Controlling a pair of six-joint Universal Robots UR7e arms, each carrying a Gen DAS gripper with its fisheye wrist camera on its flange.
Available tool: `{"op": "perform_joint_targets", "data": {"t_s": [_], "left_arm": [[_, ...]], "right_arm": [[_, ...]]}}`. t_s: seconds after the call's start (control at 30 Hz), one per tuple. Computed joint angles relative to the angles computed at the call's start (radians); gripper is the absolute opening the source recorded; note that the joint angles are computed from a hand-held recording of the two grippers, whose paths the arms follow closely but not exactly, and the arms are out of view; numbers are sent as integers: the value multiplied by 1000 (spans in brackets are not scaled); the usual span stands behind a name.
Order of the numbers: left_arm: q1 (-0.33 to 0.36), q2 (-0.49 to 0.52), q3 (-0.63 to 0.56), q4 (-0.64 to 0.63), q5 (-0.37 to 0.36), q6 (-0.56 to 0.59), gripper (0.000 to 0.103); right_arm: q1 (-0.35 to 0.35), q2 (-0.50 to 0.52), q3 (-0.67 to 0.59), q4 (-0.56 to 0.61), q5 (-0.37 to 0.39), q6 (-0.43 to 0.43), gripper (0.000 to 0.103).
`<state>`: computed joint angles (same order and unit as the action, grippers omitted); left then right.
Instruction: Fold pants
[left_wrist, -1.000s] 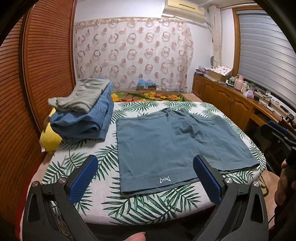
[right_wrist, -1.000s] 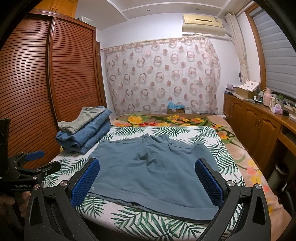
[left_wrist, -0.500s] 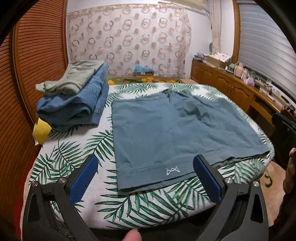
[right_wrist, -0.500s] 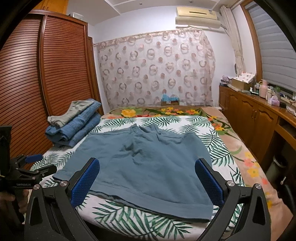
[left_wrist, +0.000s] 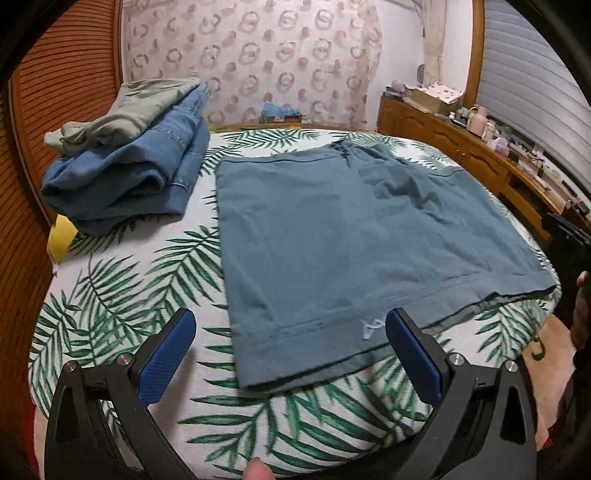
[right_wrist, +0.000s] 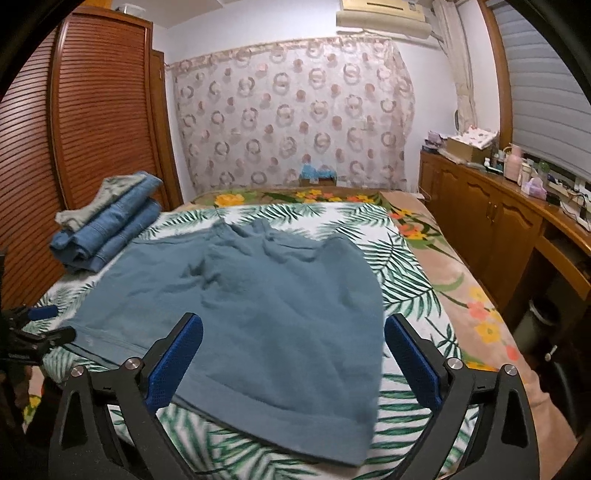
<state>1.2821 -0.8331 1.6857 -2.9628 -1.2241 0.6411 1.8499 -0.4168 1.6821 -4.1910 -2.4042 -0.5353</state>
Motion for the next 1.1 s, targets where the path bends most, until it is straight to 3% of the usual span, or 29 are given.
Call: {"op": "perform_joint_targets", "data": {"t_s": [0.2,0.27,0.47,0.53,0.6,1.1], "left_arm": [[-6,22,-36,-7,0,28,103],[-6,30,-58,12,-14,30,103],[-10,54,-112,56,-40,31,103],[-11,60,-126,71,-42,27,103],[-11,67,-140,86,-43,23,103],[-1,99,-174,169,-13,3,103]], "right_arm": [[0,-61,-2,135,-17,61,83],[-7,-81,0,179,-18,80,69],[-25,-131,-31,310,-43,127,49],[-35,-143,-49,360,-50,155,47],[-38,-147,-91,441,-104,205,45],[-41,-139,-247,780,-142,350,44]]}}
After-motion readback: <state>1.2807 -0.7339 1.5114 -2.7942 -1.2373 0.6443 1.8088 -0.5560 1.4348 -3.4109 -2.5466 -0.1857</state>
